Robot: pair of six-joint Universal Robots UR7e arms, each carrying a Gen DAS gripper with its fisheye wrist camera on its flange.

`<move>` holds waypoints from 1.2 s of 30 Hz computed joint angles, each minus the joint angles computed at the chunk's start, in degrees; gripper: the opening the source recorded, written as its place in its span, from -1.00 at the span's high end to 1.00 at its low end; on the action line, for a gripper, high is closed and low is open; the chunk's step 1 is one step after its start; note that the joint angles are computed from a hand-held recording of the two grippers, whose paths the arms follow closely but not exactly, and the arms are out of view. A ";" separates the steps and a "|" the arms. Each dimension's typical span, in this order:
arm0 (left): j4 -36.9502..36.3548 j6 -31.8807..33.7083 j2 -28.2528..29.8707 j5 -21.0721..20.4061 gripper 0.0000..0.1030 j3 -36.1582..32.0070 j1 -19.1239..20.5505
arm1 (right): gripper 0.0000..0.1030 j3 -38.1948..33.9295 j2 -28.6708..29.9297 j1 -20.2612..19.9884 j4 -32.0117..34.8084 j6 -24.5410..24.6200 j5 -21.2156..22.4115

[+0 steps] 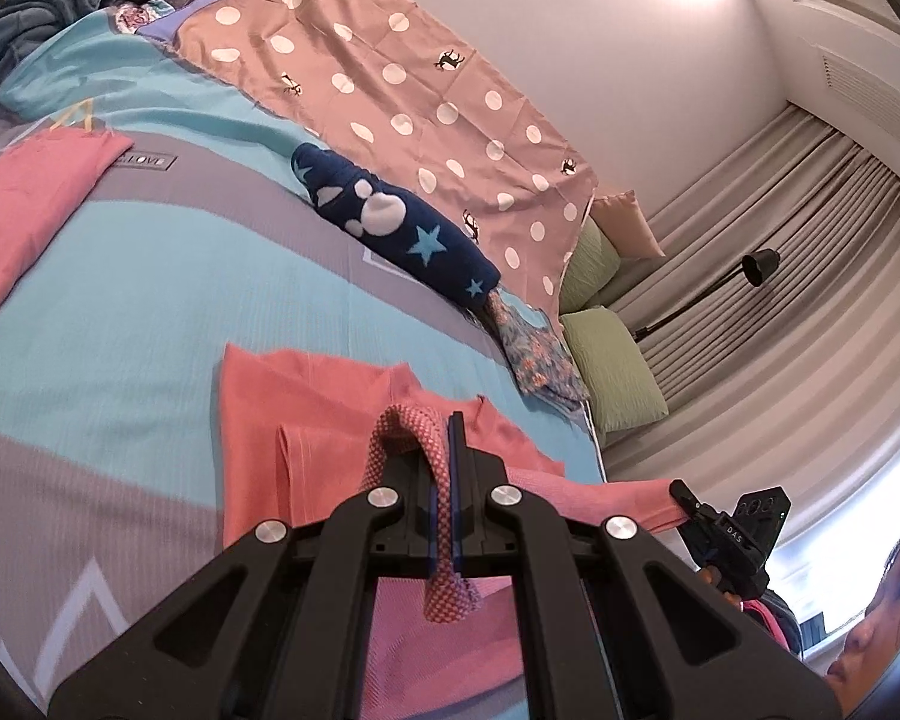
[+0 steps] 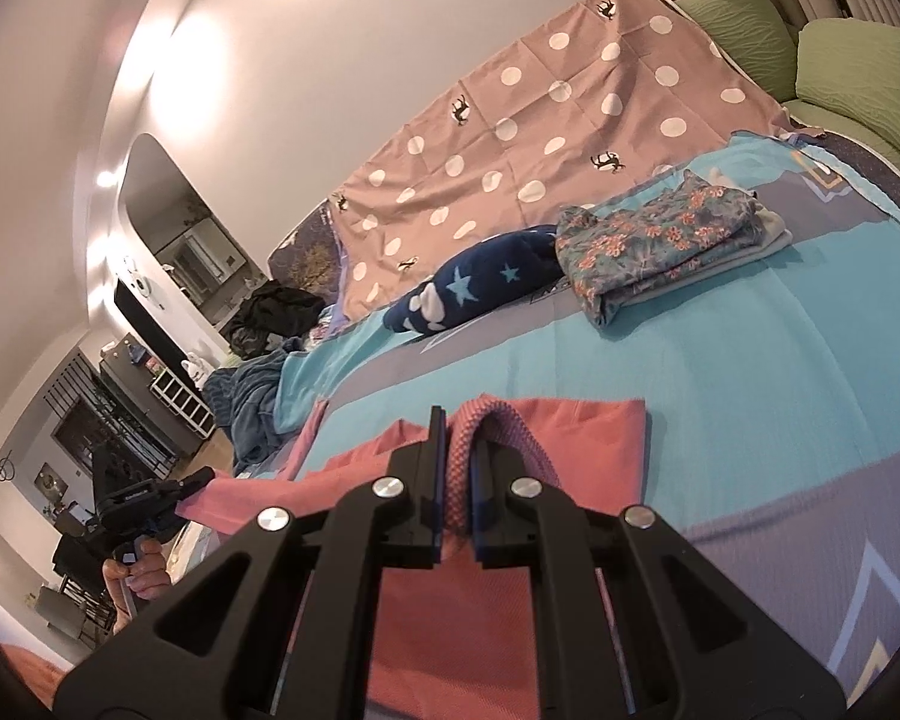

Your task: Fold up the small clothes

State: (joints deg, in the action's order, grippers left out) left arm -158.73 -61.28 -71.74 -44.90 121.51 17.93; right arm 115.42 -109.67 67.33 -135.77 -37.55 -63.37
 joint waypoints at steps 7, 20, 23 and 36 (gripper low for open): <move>0.16 3.50 3.95 -4.80 0.96 -3.71 8.49 | 0.84 -2.88 9.67 4.48 -8.46 4.64 -9.81; -3.17 2.09 3.38 -6.96 0.65 -0.35 11.46 | 0.80 -5.03 16.08 4.19 -8.82 7.24 -16.59; -1.74 1.65 2.57 -6.60 0.65 0.09 9.94 | 0.69 -4.63 15.31 4.58 -8.48 6.78 -16.48; -2.05 4.39 4.61 -9.77 0.92 -1.28 10.61 | 0.91 -4.97 13.36 3.62 -4.78 9.34 -13.47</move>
